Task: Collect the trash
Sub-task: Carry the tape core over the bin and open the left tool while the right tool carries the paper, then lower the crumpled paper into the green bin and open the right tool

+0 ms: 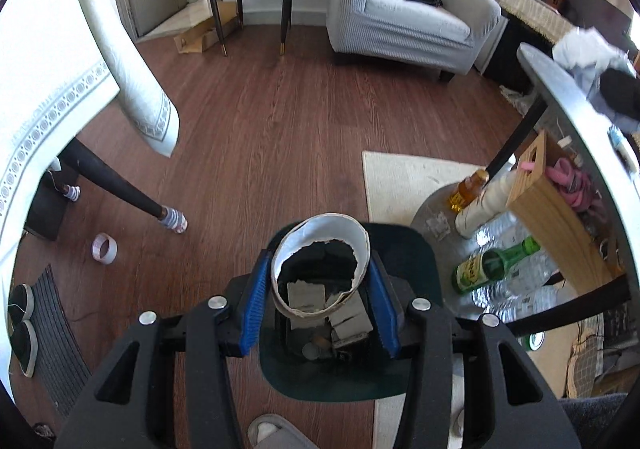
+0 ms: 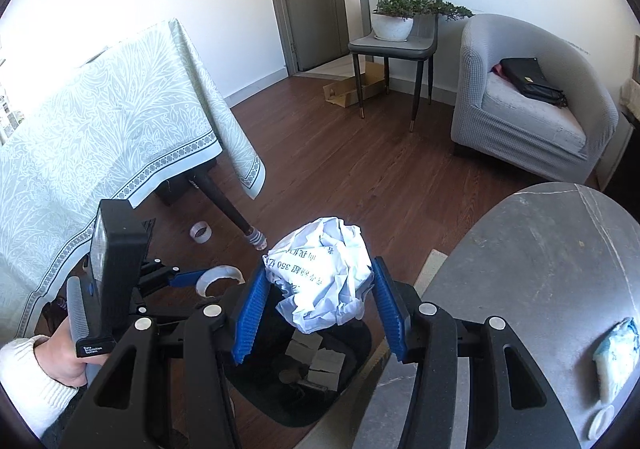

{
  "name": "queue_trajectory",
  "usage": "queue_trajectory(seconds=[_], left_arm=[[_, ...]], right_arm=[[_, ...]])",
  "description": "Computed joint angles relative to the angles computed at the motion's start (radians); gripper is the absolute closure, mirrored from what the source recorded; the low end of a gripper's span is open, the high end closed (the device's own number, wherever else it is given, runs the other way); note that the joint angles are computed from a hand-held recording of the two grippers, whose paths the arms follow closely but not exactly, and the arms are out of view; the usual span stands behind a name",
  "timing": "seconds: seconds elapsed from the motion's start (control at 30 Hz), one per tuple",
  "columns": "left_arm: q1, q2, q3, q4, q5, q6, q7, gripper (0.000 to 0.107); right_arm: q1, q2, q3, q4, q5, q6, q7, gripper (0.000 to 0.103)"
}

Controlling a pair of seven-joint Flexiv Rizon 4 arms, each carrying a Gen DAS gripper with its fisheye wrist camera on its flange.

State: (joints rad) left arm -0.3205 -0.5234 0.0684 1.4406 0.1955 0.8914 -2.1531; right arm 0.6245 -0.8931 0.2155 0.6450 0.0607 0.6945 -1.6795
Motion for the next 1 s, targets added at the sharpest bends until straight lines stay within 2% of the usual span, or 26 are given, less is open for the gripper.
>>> queue_trajectory(seconds=[0.2,0.27,0.37,1.0], left_arm=[[0.029,-0.002,-0.029,0.048,-0.055,-0.003,0.059,0.056],[0.026,-0.001,-0.026,0.049,-0.055,-0.004,0.069,0.048],[0.019,0.008,-0.018,0.057,-0.045,0.010,0.074,0.047],[0.017,0.120,0.022,0.113,0.049,0.094,-0.048,0.052]], right_arm=[[0.018,-0.032,0.002,-0.059,0.004,-0.039,0.000,0.051],[0.025,-0.042,-0.001,-0.076,0.005,-0.050,0.002,0.051],[0.037,-0.067,-0.006,-0.120,0.004,-0.081,0.005,0.051],[0.098,-0.177,-0.046,-0.279,-0.004,-0.219,0.005,0.051]])
